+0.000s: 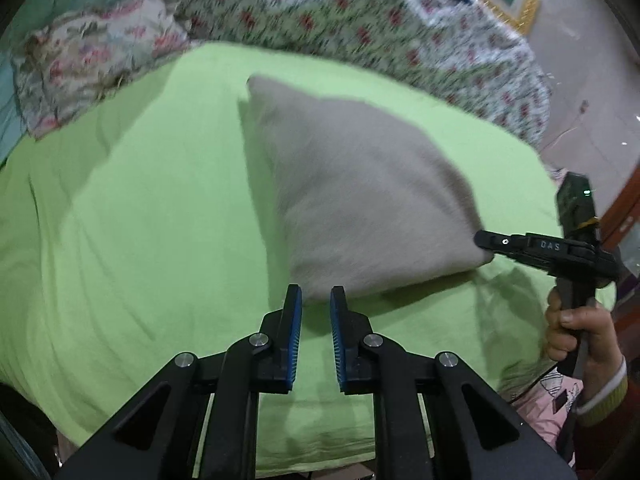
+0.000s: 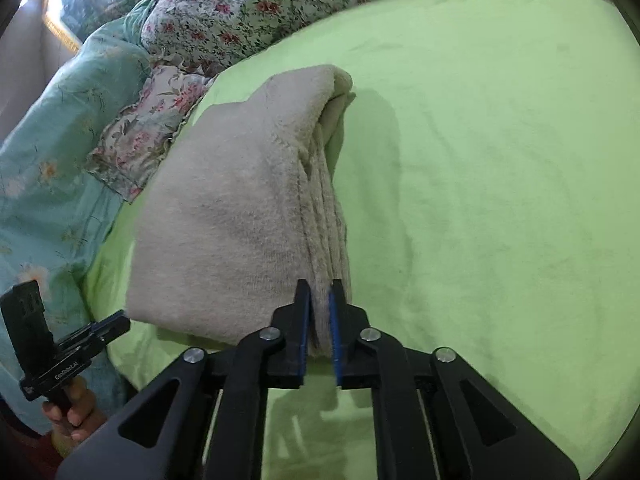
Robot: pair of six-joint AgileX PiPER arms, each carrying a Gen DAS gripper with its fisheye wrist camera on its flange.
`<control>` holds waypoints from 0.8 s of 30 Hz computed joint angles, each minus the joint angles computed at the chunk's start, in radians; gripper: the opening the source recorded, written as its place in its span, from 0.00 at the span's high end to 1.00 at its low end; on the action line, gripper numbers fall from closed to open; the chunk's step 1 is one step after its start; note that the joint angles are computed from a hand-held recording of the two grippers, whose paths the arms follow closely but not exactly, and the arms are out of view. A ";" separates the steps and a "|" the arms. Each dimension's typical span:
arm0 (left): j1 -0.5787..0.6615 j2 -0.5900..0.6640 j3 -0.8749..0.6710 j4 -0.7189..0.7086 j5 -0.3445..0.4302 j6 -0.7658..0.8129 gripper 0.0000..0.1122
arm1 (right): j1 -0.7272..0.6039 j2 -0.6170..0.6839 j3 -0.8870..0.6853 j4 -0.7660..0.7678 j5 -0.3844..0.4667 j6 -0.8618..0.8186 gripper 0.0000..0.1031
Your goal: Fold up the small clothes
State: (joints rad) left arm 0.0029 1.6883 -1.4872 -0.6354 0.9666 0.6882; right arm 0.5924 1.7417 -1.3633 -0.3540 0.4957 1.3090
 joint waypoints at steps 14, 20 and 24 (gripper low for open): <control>-0.115 0.180 -0.138 0.022 0.021 0.009 0.77 | -0.246 0.299 -0.477 0.497 0.045 -0.550 0.87; -0.135 0.229 -0.172 0.034 0.022 -0.021 0.75 | -0.218 0.379 -0.638 0.279 0.185 -0.450 0.92; -0.139 0.217 -0.176 0.051 0.033 -0.008 0.71 | -0.237 0.336 -0.499 0.342 0.082 -0.432 0.86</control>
State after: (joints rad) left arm -0.1364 1.9056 -1.6632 -0.5846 0.9992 0.6801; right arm 0.3559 2.0774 -1.8625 -0.0121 0.5773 0.8769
